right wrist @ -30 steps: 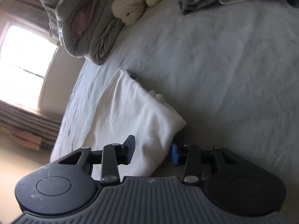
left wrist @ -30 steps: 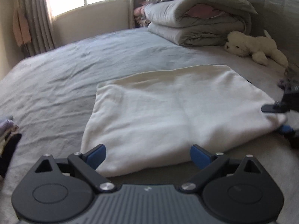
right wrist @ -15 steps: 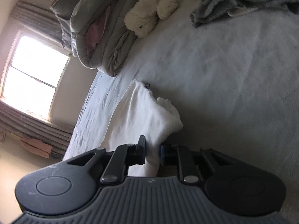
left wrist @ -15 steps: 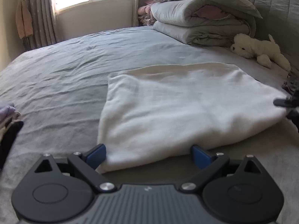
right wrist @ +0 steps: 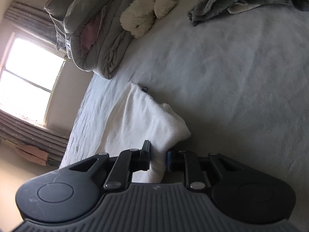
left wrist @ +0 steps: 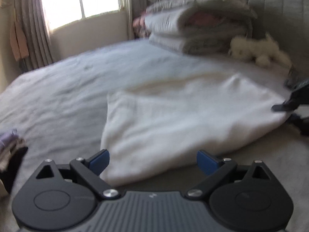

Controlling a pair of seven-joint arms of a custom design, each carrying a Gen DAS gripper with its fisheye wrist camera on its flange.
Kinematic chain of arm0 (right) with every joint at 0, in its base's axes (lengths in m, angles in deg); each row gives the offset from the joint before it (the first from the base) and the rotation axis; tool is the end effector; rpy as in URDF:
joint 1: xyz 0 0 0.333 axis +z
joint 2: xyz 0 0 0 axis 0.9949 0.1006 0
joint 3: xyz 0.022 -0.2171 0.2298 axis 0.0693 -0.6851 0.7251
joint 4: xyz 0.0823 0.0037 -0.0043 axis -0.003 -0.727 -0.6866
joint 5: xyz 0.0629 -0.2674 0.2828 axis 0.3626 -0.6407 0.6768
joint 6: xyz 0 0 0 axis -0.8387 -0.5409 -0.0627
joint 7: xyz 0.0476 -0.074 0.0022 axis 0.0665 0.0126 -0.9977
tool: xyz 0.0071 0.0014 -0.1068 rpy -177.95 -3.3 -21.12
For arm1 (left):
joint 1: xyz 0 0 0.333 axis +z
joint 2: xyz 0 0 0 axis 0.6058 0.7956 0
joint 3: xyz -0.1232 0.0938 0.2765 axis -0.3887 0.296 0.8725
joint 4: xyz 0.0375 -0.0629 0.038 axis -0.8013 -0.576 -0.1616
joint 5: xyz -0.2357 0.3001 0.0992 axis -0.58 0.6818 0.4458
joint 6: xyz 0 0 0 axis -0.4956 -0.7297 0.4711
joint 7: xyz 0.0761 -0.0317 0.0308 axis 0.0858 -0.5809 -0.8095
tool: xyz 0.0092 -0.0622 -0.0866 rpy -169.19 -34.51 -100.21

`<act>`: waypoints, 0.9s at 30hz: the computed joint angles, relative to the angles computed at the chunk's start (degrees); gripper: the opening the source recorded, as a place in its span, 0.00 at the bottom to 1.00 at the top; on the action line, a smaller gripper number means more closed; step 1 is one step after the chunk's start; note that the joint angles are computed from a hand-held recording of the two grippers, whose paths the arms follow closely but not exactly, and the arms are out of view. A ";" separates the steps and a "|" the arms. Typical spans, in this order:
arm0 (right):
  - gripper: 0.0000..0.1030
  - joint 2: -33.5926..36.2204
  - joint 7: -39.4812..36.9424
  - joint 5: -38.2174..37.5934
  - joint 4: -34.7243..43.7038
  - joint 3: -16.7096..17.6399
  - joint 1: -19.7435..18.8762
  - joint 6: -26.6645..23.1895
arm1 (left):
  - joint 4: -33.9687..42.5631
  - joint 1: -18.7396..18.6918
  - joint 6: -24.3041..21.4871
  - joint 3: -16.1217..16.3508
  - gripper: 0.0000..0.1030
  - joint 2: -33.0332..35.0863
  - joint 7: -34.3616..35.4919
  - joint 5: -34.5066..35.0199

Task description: Fold clothes

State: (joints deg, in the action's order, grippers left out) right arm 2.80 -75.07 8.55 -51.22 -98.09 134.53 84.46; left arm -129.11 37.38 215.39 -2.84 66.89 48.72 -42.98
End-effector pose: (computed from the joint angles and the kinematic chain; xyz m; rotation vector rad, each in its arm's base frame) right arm 0.5994 0.5165 0.3499 -0.1586 2.1802 -0.3858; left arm 0.7072 -0.2189 0.3593 -1.0759 2.2099 -0.9599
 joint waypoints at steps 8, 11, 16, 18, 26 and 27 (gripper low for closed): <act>0.22 2.96 -11.29 -2.01 6.58 -0.97 0.91 -4.45 | 4.05 -6.01 -6.94 8.21 0.94 0.13 -7.70 -0.02; 0.22 2.60 -10.72 0.61 5.77 -0.05 0.12 -4.26 | 6.66 -6.02 -12.03 8.93 0.94 0.46 -10.54 -1.26; 0.22 1.80 -8.81 1.61 3.94 -0.20 -0.08 -3.04 | 5.68 -10.13 -11.09 14.82 0.95 -0.63 -15.26 3.58; 0.22 2.36 -11.59 0.86 5.32 -0.57 0.32 -4.30 | 5.90 -9.20 -12.03 13.86 0.94 -0.73 -15.36 3.88; 0.23 -0.80 -7.65 2.12 -0.19 0.46 -0.25 -2.78 | 11.40 -7.25 -19.66 13.06 0.95 1.42 -17.86 2.73; 0.23 -0.74 -7.77 2.11 -0.05 0.59 -0.25 -3.03 | 11.73 -7.21 -20.30 13.12 0.95 1.45 -18.27 2.63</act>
State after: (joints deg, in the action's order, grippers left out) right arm 2.06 -82.84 10.66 -51.26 -97.50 134.28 81.43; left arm -117.38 30.18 195.08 10.28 68.34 30.46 -40.35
